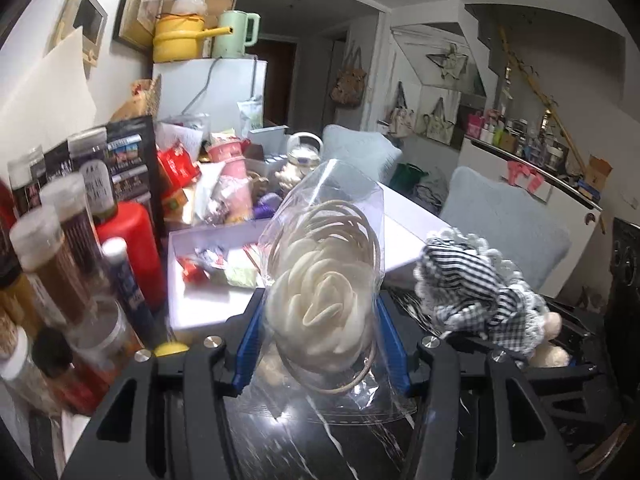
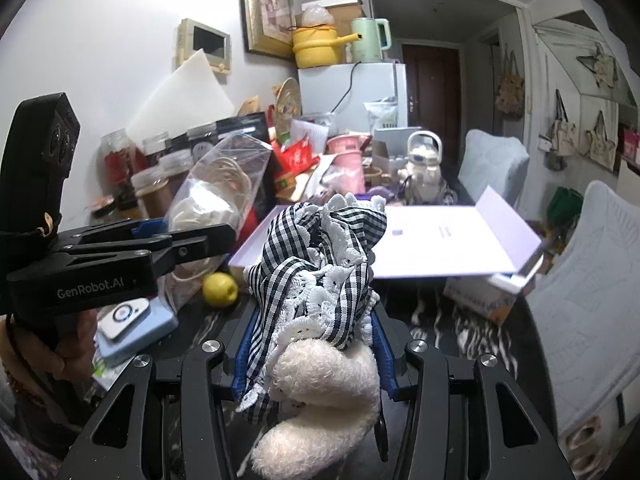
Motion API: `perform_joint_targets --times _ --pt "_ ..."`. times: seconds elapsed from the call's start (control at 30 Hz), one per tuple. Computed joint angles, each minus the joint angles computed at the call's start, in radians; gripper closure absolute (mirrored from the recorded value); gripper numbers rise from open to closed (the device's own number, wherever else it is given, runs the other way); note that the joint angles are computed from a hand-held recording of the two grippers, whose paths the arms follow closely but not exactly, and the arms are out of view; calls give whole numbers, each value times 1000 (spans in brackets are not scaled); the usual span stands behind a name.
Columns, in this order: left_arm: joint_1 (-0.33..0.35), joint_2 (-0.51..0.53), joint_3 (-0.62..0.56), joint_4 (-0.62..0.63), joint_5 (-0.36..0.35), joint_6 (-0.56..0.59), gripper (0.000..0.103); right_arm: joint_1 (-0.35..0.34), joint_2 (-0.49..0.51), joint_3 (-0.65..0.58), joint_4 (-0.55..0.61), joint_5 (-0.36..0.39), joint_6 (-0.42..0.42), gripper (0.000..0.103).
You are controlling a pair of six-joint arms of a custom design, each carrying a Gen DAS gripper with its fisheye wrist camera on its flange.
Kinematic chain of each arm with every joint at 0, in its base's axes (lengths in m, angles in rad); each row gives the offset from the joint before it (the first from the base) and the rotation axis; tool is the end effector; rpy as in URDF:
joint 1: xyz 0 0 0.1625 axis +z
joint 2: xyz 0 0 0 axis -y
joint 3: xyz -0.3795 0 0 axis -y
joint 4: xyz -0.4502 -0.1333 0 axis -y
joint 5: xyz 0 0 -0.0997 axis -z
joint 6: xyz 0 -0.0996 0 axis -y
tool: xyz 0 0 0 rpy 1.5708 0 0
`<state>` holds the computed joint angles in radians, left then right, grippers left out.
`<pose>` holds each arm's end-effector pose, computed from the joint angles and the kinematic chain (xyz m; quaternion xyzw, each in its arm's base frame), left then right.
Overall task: Organize soft objects
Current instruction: 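Lift the flower bag and gingham scrunchie and carry them toward the white box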
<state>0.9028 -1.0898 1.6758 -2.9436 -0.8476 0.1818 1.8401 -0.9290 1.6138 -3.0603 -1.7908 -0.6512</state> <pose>-0.2611 -0.6525 0.2678 0.2326 0.8430 -0.4267 0.2308 0.2978 -0.6596 0.1862 0.3677 -0.8385 0.3630 0.1730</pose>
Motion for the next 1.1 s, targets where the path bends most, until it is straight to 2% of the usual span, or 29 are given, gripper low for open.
perform_joint_targets --times 0.23,0.6,0.77,1.1 --pt "24 87 -133 -28 14 58 51 2 66 -131 36 -10 -10 55" --pt "57 232 -335 -79 17 159 51 -5 211 -367 97 21 -51 55" --pt "88 291 -446 -48 -18 154 51 -9 285 -483 135 39 -55 55" --pt "145 414 -662 -16 -6 158 51 -11 467 -774 223 65 -70 55"
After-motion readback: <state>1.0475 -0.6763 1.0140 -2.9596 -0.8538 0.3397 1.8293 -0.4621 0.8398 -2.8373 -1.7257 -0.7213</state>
